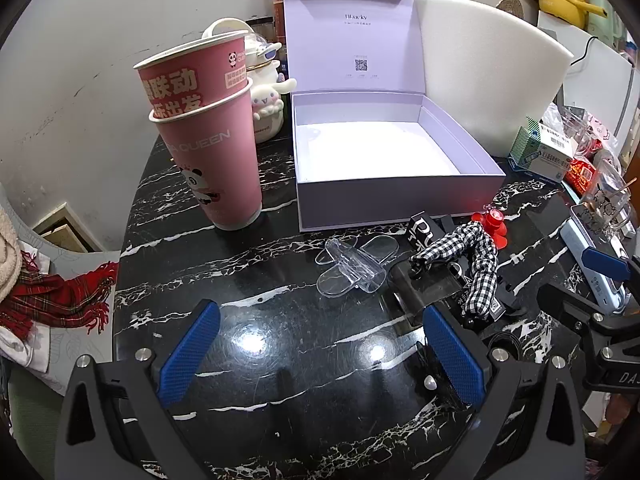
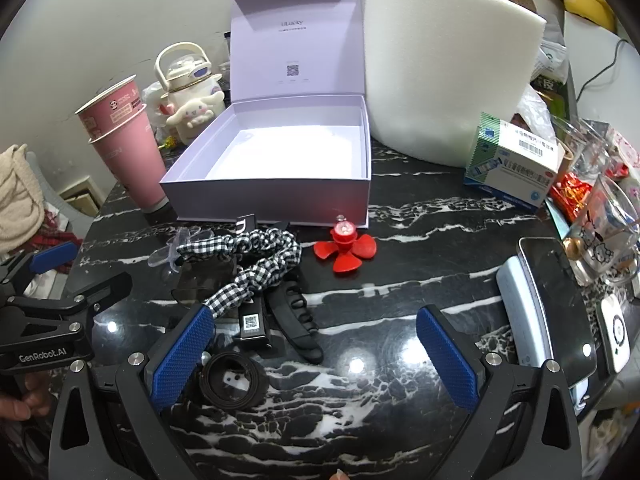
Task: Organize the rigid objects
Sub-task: 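Move both tools toward the cluster of black items on the table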
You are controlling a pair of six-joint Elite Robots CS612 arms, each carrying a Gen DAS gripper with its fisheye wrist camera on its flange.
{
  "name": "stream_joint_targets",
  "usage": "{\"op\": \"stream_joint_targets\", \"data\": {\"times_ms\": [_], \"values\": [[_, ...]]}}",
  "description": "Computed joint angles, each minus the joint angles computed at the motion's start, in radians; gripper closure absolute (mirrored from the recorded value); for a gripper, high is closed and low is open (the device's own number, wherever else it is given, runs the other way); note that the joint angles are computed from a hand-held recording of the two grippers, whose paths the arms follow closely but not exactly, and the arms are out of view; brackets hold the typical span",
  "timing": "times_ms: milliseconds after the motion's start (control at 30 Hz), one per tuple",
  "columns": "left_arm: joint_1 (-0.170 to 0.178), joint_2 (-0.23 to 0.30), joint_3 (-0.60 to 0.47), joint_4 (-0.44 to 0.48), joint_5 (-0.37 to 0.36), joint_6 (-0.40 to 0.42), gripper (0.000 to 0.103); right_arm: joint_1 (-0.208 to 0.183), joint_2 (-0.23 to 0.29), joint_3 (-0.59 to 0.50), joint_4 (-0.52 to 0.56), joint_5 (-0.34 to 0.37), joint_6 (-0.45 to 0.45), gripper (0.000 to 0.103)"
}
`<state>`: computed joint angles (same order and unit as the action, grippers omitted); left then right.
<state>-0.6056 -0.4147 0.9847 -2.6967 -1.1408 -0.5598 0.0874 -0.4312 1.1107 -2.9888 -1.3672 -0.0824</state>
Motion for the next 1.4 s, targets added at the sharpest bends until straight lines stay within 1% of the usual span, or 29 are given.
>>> {"op": "stream_joint_targets", "data": {"times_ms": [267,500,700,867,933,1000,1033,1167,1300,1400], "values": [[0.001,-0.004,0.004,-0.002,-0.018,-0.003,0.0,0.001,-0.004,0.004,-0.002,0.004,-0.005,0.0],[-0.002,-0.008,0.01,-0.01,0.004,0.017,0.0,0.0,-0.006,0.009,-0.011,0.005,-0.006,0.0],[-0.005,-0.01,0.01,-0.006,0.022,0.007,0.0,-0.003,-0.007,0.019,-0.037,0.023,-0.006,0.0],[-0.004,-0.016,0.024,-0.027,0.015,0.001,0.0,-0.004,-0.009,0.024,-0.051,0.029,-0.008,0.0],[-0.006,-0.019,0.026,-0.018,0.028,0.003,0.0,-0.004,-0.011,0.029,-0.062,0.033,-0.011,0.0],[-0.006,-0.021,0.025,-0.004,0.025,0.0,0.0,-0.005,-0.012,0.033,-0.065,0.037,-0.012,0.0],[-0.008,-0.024,0.022,0.025,0.033,0.003,0.0,-0.006,-0.013,0.034,-0.066,0.042,-0.012,0.0],[-0.013,-0.031,0.029,0.046,0.054,0.009,0.0,-0.009,-0.017,0.047,-0.092,0.068,-0.008,0.0],[-0.017,-0.037,0.049,0.008,0.069,0.006,0.0,-0.01,-0.022,0.06,-0.11,0.077,-0.016,0.0],[-0.021,-0.04,0.059,-0.003,0.077,0.002,0.0,-0.014,-0.026,0.074,-0.12,0.091,-0.02,0.0]]}}
